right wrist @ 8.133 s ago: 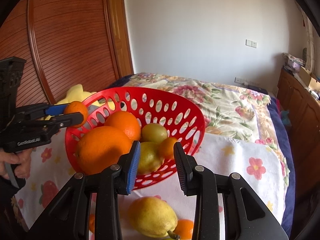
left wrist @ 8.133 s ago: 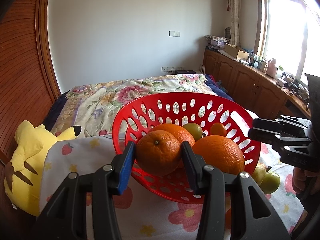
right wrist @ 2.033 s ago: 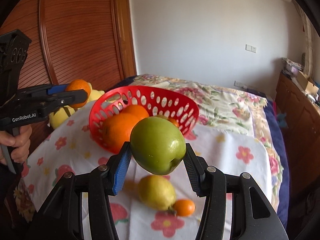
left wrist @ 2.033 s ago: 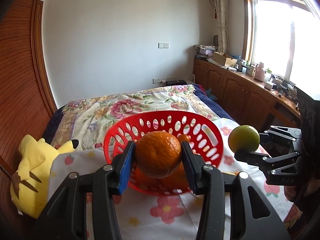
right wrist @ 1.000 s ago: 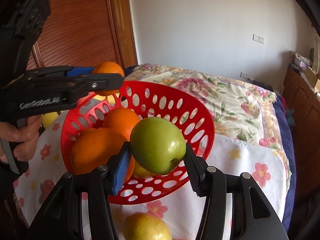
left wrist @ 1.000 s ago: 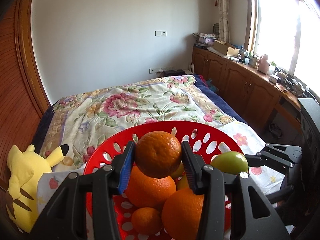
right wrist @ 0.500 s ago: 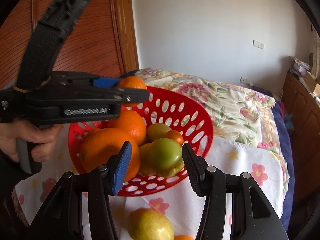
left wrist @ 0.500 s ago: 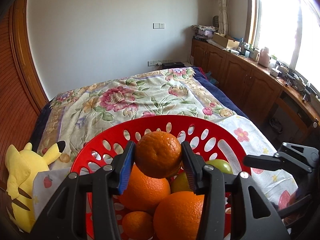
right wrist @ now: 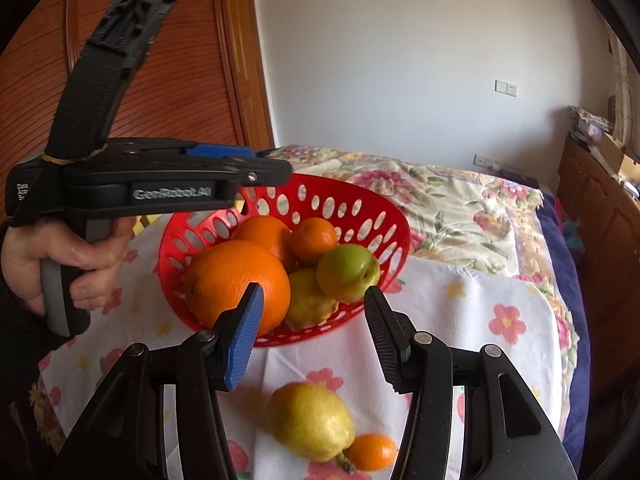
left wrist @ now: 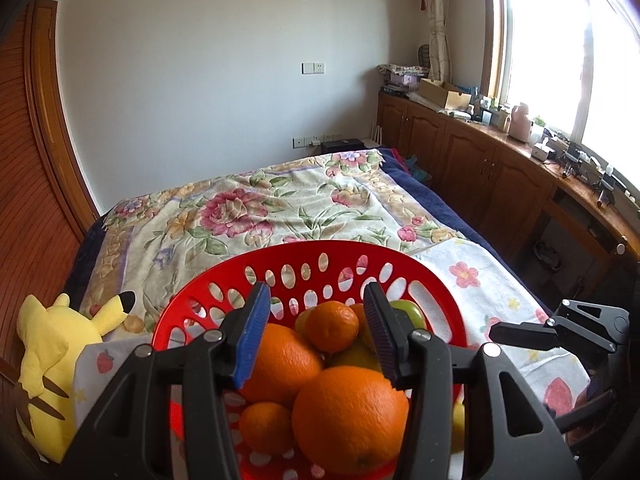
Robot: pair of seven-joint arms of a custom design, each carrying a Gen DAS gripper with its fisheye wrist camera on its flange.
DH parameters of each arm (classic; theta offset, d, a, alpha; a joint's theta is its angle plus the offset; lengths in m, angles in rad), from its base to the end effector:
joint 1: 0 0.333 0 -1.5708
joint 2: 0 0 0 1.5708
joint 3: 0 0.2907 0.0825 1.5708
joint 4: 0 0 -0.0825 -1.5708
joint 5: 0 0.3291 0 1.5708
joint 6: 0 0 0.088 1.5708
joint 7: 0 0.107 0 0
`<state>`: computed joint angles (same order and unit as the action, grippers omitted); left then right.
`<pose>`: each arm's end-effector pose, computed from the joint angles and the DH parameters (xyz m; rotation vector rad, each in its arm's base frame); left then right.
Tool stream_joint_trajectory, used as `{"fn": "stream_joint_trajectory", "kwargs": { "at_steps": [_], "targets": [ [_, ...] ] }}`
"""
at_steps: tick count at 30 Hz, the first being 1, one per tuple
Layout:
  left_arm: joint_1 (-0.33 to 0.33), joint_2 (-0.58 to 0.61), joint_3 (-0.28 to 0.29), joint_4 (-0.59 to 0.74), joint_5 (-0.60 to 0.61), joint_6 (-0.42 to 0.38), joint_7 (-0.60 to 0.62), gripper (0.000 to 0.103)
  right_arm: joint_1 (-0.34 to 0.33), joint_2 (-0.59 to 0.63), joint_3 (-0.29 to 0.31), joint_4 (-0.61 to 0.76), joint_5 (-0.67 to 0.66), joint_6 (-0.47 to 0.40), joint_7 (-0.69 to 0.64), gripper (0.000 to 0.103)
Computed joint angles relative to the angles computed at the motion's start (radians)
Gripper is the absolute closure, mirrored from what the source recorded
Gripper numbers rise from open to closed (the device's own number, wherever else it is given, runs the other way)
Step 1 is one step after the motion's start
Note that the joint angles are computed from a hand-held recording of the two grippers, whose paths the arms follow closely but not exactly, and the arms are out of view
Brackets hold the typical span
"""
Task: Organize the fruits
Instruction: 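Carry the apple and tangerine into the red basket and open both tools, then move both tools back toward the yellow pear and small orange on the cloth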
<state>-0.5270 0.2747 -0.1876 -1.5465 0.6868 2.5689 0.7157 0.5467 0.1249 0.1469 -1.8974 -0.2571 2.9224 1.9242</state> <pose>0.4821 -0.4100 0.5698 -1.4840 1.9526 -0.9508 0.4445 0.3844 0.5434 -1.9863 1.1064 -0.4588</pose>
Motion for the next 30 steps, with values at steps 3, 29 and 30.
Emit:
{"fn": "stream_joint_trajectory", "kwargs": {
  "at_steps": [3, 29, 30],
  "targets": [
    [-0.004, -0.047, -0.003, -0.058, 0.024, 0.015, -0.033, 0.054, 0.003, -0.032, -0.006, -0.041, -0.024, 0.012, 0.035, 0.049],
    [0.069, -0.300, -0.147, -0.373, 0.129, 0.045, -0.253, 0.049, -0.096, -0.229, 0.073, -0.271, -0.241, 0.015, 0.341, 0.048],
    [0.072, -0.307, -0.150, -0.382, 0.128, 0.047, -0.257, 0.049, -0.100, -0.233, 0.076, -0.277, -0.242, 0.017, 0.345, 0.048]
  ]
}}
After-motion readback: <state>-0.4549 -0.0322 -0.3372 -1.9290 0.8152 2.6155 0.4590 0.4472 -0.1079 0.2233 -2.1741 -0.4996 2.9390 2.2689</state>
